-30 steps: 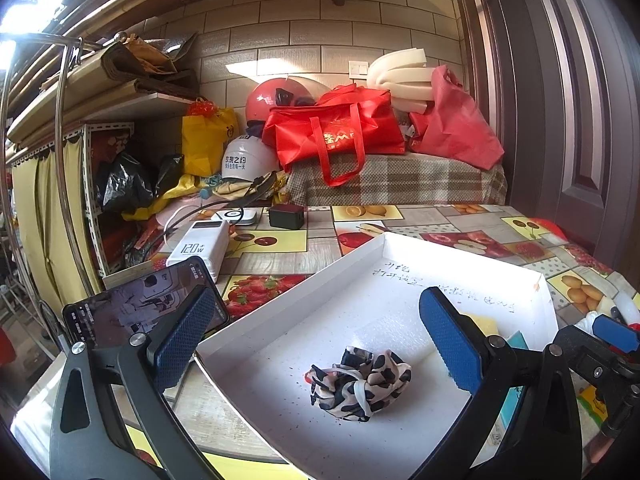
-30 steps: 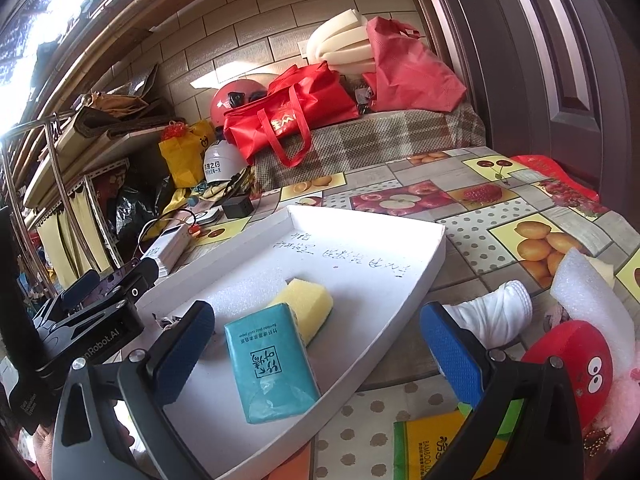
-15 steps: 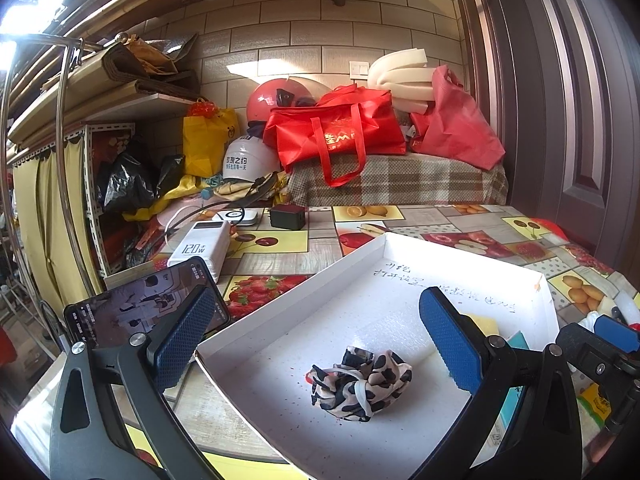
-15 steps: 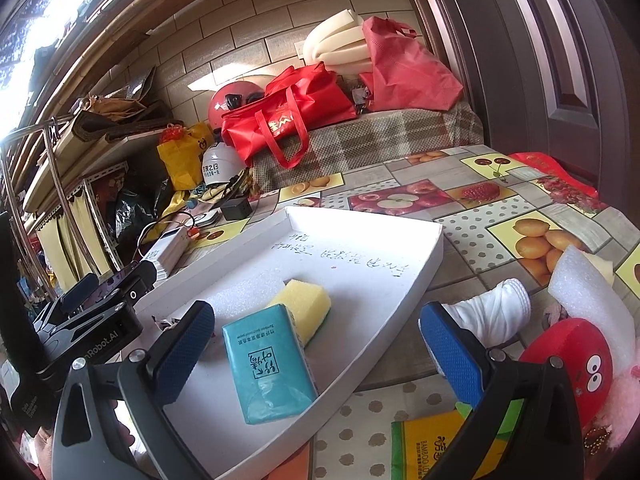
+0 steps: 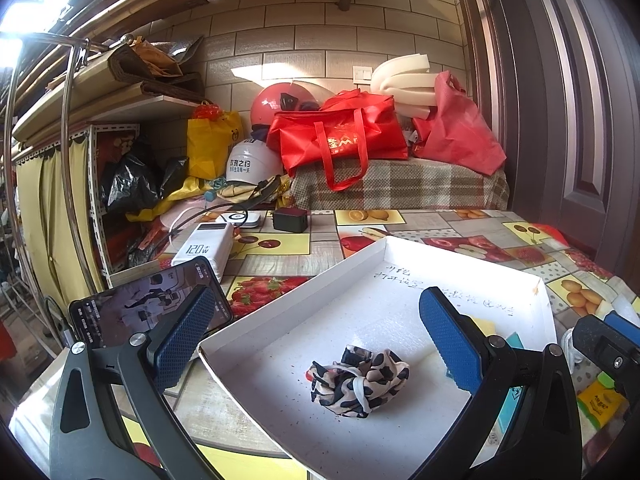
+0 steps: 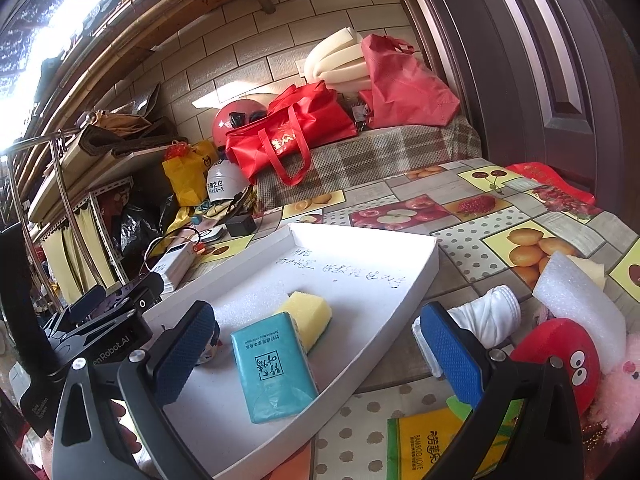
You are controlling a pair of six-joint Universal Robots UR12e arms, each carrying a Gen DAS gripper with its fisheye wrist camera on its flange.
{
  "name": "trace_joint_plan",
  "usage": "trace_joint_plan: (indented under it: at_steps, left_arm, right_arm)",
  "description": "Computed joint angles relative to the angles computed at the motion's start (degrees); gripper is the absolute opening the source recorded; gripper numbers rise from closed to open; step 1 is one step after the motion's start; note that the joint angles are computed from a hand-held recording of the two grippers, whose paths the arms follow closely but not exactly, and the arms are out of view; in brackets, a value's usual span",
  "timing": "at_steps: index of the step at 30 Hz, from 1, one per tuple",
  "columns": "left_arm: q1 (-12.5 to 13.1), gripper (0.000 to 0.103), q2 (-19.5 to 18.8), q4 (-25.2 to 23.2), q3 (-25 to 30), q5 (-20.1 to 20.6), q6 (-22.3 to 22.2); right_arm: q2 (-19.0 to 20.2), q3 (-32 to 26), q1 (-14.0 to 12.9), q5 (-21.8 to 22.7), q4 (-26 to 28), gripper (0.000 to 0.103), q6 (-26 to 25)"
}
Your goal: Organize soft objects
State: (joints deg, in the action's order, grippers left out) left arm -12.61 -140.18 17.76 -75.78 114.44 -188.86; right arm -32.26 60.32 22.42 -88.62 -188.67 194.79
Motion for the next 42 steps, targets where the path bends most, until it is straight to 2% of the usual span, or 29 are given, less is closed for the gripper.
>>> trace_joint_plan:
  at_steps: [11,14,16,19,22,25,27,32,36,39,42]
  left_arm:
    - [-1.0,0.103,0.2,1.0,-0.5,-0.1,0.3]
    - [-1.1,0.103,0.3,1.7,-1.0,-0.9,0.2]
    - [-1.2,0.103,0.5,2.0,-1.5,-2.0,0.1]
    - [-1.4,0.103,0.9,2.2,-2.1,-4.5,0.2]
    - [-1.6,0.103,1.1,2.1,-2.4,-6.9,1.2]
    - [-1.9,0.103,1.3,1.6,-2.5,-9.3,2.3]
    - [-2.2,0.103,1.4,1.2,-2.6,-10.6,2.2]
    - [-2.9,0.103,1.5,1.0,-2.5,-14.3,2.6]
    - [-3.0,0.103,1.5,-1.0,-2.0,-17.7,0.6]
    - [-2.8,0.103,1.6,-2.4,-1.7,-20.1,-1.3]
    - [-2.6,0.103,1.6,-1.5,-2.1,-21.5,-1.8]
  right_arm:
    - [-1.2,2.7,-0.1,1.2,-2.4,0.103,0.4]
    - [-1.8,4.3,-0.2,1.0,-5.1,0.103,0.2]
    - [-2.3,5.8,-0.1,-0.2,-9.0,0.103,-1.9]
    - [-3.2,8.5,0.1,-3.4,-16.5,0.103,-7.8]
    - [-4.5,11.2,-0.2,-6.6,-18.5,0.103,-10.9]
    - [-6.1,13.0,-1.6,-8.8,-15.4,0.103,-8.0]
    - [-6.7,14.1,-2.7,-10.7,-15.2,0.103,-5.5]
    - [-7.6,16.6,-4.6,-16.6,-18.5,0.103,-1.8]
    - [-7.7,17.5,-5.4,-21.1,-20.7,0.103,2.6]
    - [-8.1,18.1,-6.0,-20.5,-19.2,0.103,6.4]
    - [-8.1,18.3,-6.2,-19.9,-19.2,0.103,7.9]
